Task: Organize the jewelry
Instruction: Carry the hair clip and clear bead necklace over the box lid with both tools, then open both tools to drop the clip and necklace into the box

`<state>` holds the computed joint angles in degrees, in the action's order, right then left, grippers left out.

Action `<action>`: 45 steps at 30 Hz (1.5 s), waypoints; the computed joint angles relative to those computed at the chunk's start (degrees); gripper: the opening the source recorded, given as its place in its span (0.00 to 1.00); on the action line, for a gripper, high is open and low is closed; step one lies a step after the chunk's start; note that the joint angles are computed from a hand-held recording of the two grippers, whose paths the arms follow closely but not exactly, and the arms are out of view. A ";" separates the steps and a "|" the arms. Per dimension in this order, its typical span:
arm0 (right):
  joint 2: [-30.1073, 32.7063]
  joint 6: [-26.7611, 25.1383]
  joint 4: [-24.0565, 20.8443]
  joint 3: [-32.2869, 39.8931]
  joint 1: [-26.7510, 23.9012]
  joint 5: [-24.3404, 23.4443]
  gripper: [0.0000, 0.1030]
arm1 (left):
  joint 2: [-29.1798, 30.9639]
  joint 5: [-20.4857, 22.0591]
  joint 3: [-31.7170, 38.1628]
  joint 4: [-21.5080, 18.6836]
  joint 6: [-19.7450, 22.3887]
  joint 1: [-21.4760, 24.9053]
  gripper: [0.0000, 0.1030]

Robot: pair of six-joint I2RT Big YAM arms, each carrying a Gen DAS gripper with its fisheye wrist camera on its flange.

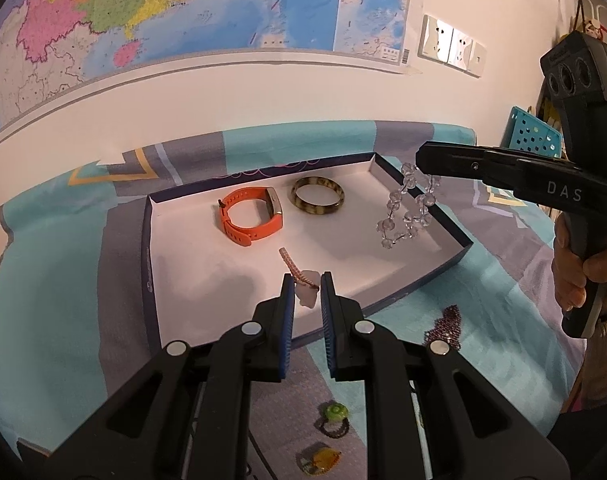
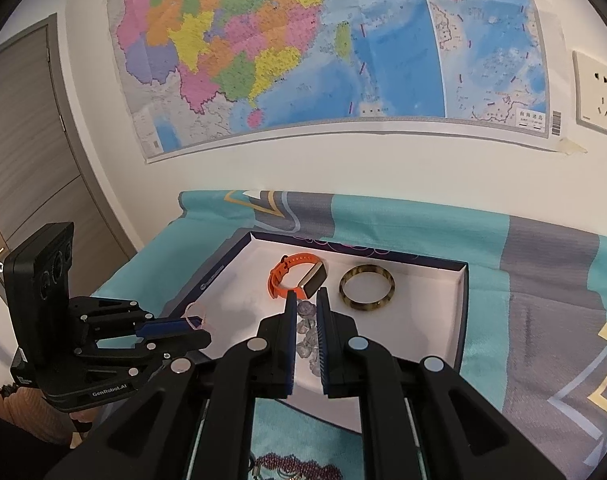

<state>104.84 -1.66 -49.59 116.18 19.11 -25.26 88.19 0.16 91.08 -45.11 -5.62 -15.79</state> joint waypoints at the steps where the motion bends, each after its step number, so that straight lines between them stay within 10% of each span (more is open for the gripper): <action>1: 0.36 0.11 -0.13 0.47 0.04 0.08 0.08 | 0.40 0.05 0.48 -0.28 0.08 0.11 0.13; 45: 14.76 5.87 -10.01 17.00 0.06 2.67 0.08 | 12.82 -1.87 13.11 -8.65 0.05 1.89 0.13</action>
<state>119.60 4.21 -59.59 133.19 19.17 -22.59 101.01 -1.71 104.18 -53.76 -5.56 -13.91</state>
